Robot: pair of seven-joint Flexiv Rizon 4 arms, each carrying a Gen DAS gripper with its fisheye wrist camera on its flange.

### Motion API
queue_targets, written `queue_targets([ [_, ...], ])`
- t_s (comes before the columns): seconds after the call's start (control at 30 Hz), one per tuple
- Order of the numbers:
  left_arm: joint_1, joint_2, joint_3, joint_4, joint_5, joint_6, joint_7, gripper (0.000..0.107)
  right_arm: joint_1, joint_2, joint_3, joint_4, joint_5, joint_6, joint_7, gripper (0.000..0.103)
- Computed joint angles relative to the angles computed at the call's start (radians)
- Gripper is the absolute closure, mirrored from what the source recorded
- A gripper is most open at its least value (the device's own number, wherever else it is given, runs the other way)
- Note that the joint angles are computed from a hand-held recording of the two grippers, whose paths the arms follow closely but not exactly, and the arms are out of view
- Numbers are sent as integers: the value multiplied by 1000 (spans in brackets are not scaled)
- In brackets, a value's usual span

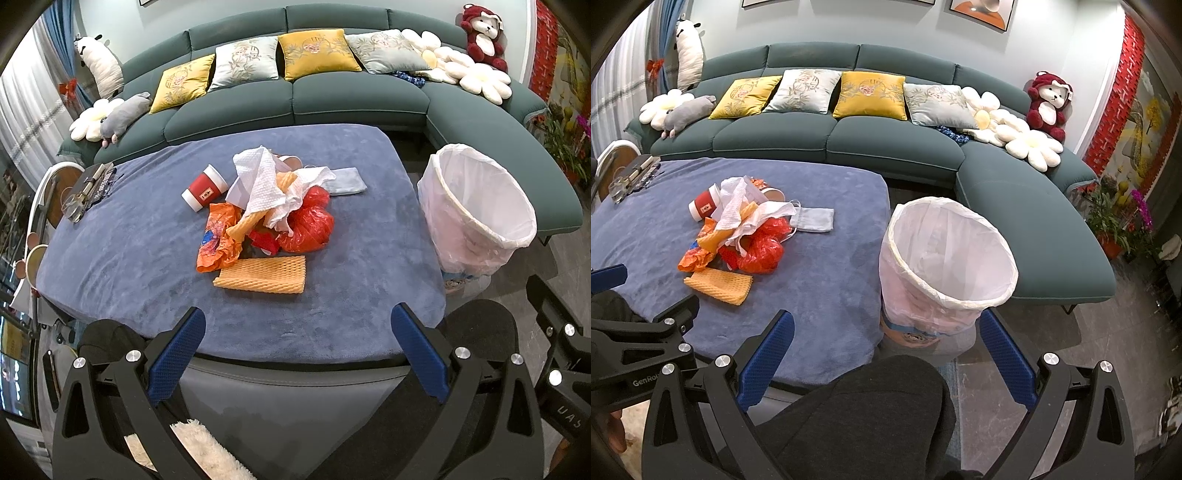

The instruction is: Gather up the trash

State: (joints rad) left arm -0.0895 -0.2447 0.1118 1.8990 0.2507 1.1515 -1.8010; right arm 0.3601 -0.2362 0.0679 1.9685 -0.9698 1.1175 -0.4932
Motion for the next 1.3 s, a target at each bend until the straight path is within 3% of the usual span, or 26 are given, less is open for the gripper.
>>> queue_targets([
  [1.3,0,-1,4,0,4,11,-3,11,-9,4,-2,6,2,8,-1,7],
])
